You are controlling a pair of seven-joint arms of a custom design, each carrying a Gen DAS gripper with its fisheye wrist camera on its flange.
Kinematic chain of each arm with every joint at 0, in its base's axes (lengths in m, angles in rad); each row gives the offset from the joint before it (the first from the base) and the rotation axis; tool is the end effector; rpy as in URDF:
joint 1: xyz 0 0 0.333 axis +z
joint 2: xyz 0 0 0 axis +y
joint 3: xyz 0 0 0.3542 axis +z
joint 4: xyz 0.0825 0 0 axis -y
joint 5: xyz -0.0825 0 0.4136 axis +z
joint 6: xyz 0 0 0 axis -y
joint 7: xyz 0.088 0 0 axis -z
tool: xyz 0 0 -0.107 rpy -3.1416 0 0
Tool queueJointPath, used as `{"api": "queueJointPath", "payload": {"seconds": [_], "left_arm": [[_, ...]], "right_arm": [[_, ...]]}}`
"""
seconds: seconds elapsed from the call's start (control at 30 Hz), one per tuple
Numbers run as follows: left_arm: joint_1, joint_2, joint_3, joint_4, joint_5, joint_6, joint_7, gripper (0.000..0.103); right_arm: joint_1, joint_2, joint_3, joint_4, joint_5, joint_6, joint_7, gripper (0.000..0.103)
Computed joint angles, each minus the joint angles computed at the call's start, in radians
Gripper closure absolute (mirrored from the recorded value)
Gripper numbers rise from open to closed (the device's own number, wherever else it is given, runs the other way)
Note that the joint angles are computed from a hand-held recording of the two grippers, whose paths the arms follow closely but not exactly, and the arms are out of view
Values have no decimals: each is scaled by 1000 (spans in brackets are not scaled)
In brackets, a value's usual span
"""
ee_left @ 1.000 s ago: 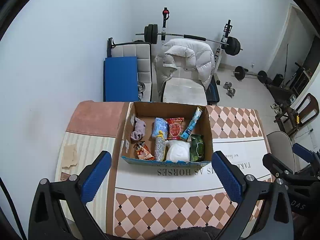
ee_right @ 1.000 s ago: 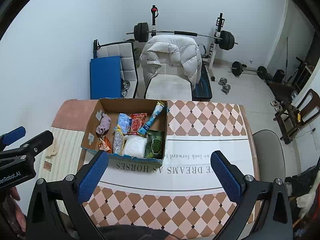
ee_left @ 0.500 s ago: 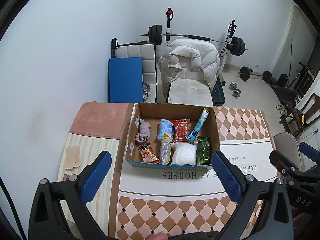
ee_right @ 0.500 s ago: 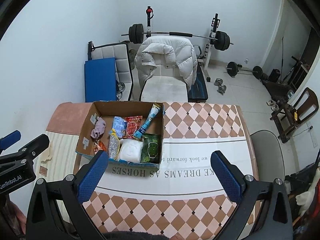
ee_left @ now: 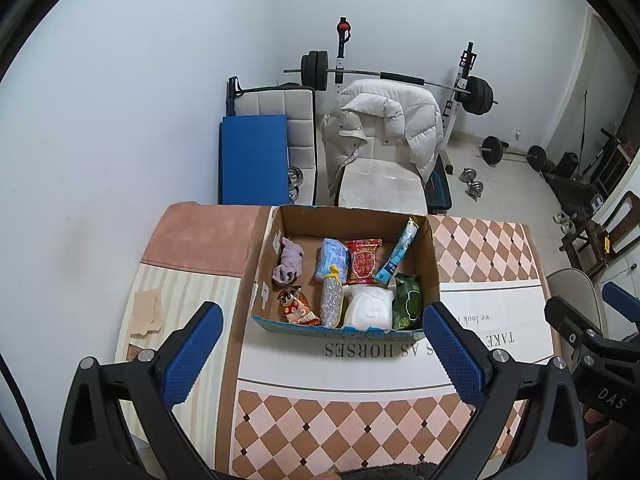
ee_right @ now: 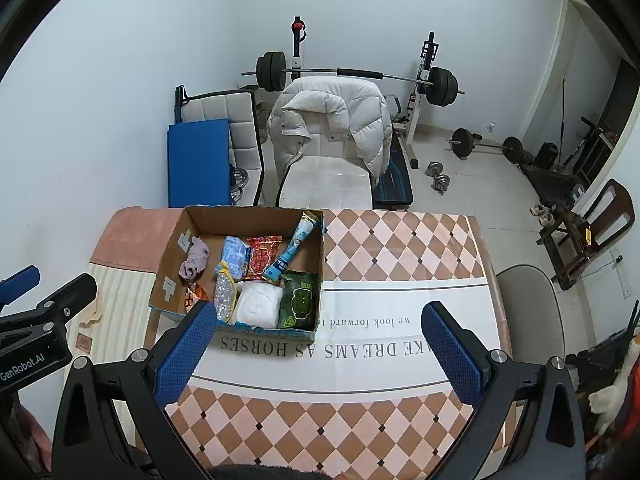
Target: Organize soft objects
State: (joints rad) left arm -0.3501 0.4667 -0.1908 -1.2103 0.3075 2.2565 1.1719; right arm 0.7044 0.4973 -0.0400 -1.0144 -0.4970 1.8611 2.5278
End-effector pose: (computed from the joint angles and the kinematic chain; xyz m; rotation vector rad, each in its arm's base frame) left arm 0.6956 -0.3618 0.6143 -1.6760 2.0907 -0.6771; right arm 0.6216 0.4524 0.6516 -1.6821 2.1104 -0.7044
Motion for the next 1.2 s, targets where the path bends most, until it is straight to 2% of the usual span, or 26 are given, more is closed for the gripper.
{"api": "queueJointPath", "payload": {"seconds": [1.2], "left_arm": [[-20, 5, 3, 29, 19, -40, -39, 0]], "right_arm": [[-10, -35, 14, -32, -11, -4, -5, 0]]}}
